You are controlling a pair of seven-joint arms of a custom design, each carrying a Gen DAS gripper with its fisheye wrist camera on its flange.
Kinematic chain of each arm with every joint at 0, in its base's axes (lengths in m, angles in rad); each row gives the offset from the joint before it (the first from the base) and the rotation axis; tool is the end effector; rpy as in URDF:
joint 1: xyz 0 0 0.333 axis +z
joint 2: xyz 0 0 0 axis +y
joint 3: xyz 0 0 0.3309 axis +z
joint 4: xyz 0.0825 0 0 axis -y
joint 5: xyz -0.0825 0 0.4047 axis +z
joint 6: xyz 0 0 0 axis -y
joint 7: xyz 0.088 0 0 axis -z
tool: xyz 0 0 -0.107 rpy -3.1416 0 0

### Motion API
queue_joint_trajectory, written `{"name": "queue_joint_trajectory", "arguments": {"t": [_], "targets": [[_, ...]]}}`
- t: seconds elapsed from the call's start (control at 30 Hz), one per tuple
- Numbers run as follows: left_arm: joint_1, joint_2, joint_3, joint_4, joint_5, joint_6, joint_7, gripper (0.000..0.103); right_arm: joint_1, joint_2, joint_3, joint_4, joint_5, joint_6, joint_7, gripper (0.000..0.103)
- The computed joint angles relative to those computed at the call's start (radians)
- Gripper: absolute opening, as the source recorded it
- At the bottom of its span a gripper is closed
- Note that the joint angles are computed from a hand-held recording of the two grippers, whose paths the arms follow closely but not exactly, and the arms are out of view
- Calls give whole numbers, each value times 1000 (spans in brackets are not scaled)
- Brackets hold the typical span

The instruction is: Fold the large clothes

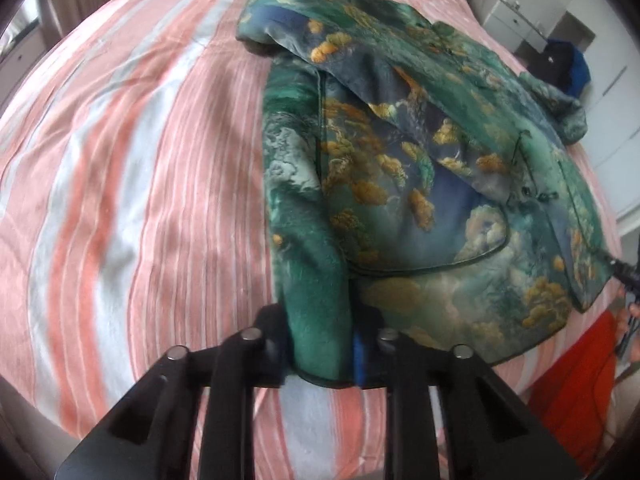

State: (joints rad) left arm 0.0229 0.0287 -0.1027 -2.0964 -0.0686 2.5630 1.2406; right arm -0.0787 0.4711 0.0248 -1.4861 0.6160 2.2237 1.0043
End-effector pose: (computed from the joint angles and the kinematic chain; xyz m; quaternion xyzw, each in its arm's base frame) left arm 0.6027 -0.0468 0.4590 -0.7854 0.5791 -0.1958 0.0973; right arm 0.7447 -0.0251 0.4399 -0.7369 0.6075 0.0106 0.2963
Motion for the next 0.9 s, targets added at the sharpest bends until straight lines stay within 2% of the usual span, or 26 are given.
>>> {"name": "queue_joint_trajectory", "arguments": {"t": [0.03,0.1,0.37,0.57,0.7,0.73,0.8,0.87,0.9], "targets": [[-1,-18,-2,-11,-6,2,-3,13,3,6,-2,10,-10,-5,4,44],[-7,-61,-2,-36,-28,5,7,12,17,1,-11,13,-50,0,9,15],[-55,-171,21,-154,-130,-22,50,12,32,-75,-29,-34,-114,-6,-19,14],[-63,-174,28,-183,-147,-13,20,11,42,-51,-40,-39,-150,16,20,14],[-64,-188,22,-194,-99,-20,7,12,37,-84,-33,-83,-141,60,-2,14],[-62,-173,15,-186,-68,-20,-5,15,37,-88,-33,-89,-140,67,-10,14],[-52,-150,-6,-163,35,-38,-75,28,39,-78,-32,-85,-136,80,-9,14],[-47,-148,-21,-144,141,-71,-141,51,43,-76,-32,-96,-133,106,-4,15],[-49,-157,-25,-137,175,-93,-152,56,42,-82,-29,-109,-123,124,-4,22]]}}
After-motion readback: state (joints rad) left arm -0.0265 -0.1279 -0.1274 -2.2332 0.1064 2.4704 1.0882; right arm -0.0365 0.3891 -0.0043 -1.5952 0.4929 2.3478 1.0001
